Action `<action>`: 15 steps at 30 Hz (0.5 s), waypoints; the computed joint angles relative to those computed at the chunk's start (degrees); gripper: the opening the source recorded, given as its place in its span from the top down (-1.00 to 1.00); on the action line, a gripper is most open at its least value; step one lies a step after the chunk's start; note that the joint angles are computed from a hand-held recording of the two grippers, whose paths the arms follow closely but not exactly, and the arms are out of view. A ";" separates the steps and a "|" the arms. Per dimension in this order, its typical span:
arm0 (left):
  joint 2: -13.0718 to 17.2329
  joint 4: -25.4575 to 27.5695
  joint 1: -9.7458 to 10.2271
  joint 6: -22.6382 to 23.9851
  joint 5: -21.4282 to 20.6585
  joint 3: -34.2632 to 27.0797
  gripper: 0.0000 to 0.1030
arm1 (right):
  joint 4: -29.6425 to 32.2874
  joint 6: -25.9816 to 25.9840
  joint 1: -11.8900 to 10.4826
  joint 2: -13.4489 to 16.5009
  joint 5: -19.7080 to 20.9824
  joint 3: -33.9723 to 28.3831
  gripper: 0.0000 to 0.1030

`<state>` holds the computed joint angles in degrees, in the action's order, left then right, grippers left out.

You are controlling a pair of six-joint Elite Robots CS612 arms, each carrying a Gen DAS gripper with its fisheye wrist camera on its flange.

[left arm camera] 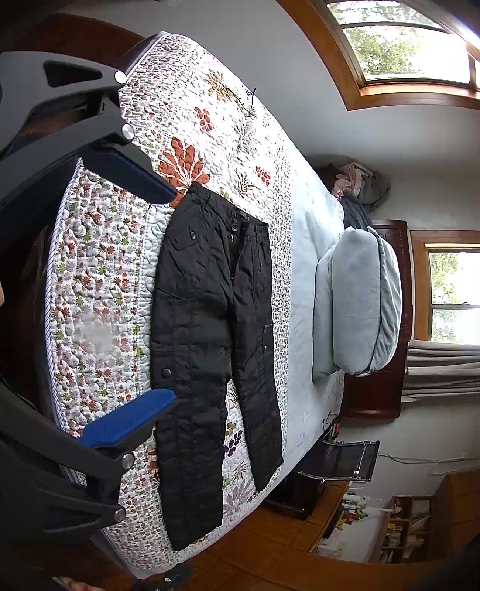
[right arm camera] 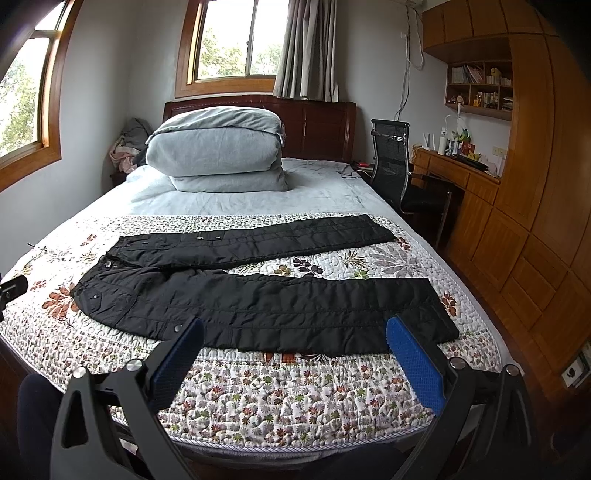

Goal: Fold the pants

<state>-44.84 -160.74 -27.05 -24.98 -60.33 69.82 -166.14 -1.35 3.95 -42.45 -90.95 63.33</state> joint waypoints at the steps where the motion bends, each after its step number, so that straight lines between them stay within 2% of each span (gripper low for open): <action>1: 0.02 -0.16 0.04 0.10 -0.25 -0.01 -0.95 | -0.13 -0.01 0.01 0.02 -0.02 0.00 -0.94; 8: 0.52 -2.35 2.07 -1.28 -9.01 -0.46 -0.95 | 1.62 -0.24 -0.26 0.42 0.92 -1.26 -0.94; 15: 3.20 -0.56 3.96 1.05 -11.17 -5.12 -0.95 | 1.80 -3.79 -0.66 2.90 1.75 -5.11 -0.94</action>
